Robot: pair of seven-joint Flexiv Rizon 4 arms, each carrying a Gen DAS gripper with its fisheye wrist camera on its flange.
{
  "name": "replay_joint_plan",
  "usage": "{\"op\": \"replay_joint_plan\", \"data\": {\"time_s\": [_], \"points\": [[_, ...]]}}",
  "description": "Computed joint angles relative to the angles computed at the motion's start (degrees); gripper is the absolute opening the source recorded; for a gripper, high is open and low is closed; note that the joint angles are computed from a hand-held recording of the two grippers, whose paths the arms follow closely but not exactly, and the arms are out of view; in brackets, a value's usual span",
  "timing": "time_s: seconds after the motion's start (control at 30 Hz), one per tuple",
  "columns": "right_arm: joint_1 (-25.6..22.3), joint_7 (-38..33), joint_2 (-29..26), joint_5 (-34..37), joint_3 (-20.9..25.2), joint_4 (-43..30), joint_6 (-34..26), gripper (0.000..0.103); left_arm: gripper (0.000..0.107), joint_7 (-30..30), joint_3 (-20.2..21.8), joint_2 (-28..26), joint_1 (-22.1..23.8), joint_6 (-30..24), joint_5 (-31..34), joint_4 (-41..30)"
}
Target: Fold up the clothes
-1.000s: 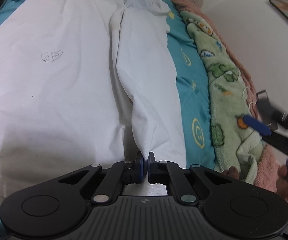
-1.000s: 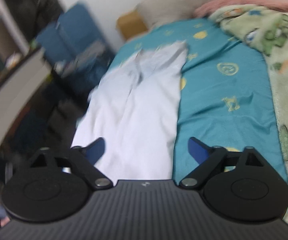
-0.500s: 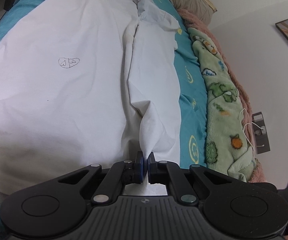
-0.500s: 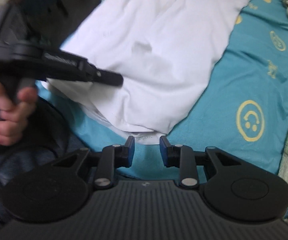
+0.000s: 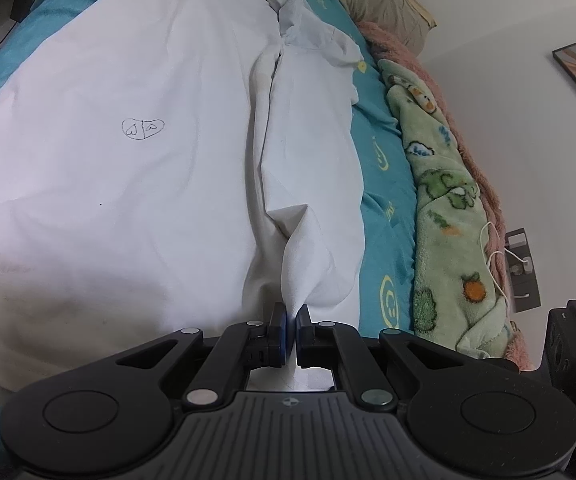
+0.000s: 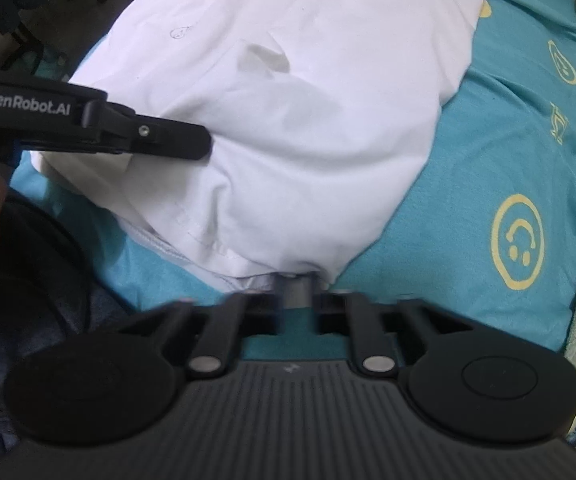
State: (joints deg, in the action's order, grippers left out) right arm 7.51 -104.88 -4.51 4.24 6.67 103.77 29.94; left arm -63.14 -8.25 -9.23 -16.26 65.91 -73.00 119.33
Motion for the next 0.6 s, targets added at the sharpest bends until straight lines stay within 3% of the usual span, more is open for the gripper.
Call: {"op": "replay_joint_plan", "data": {"time_s": [0.3, 0.47, 0.5, 0.57, 0.6], "points": [[-0.2, -5.2, 3.2, -3.1, -0.3, 1.8, -0.7, 0.003, 0.005, 0.2, 0.2, 0.3, 0.2, -0.9, 0.5, 0.1], [-0.2, -5.2, 2.9, -2.9, -0.6, 1.3, -1.2, 0.01, 0.005, -0.4, 0.2, 0.2, 0.3, -0.9, 1.1, 0.0], [-0.1, -4.6, 2.7, -3.1, -0.6, 1.3, -1.6, 0.014, 0.005, -0.5, 0.2, 0.2, 0.3, -1.0, 1.1, 0.1], [-0.1, -3.6, 2.3, -3.4, -0.6, 1.3, -1.4, 0.048, 0.005, -0.7, 0.3, 0.2, 0.4, -0.9, 1.3, 0.1], [-0.1, -3.3, 2.0, -3.5, -0.6, 1.3, -1.1, 0.05, 0.005, -0.9, 0.3, 0.1, 0.4, -0.9, 1.4, 0.1]]}}
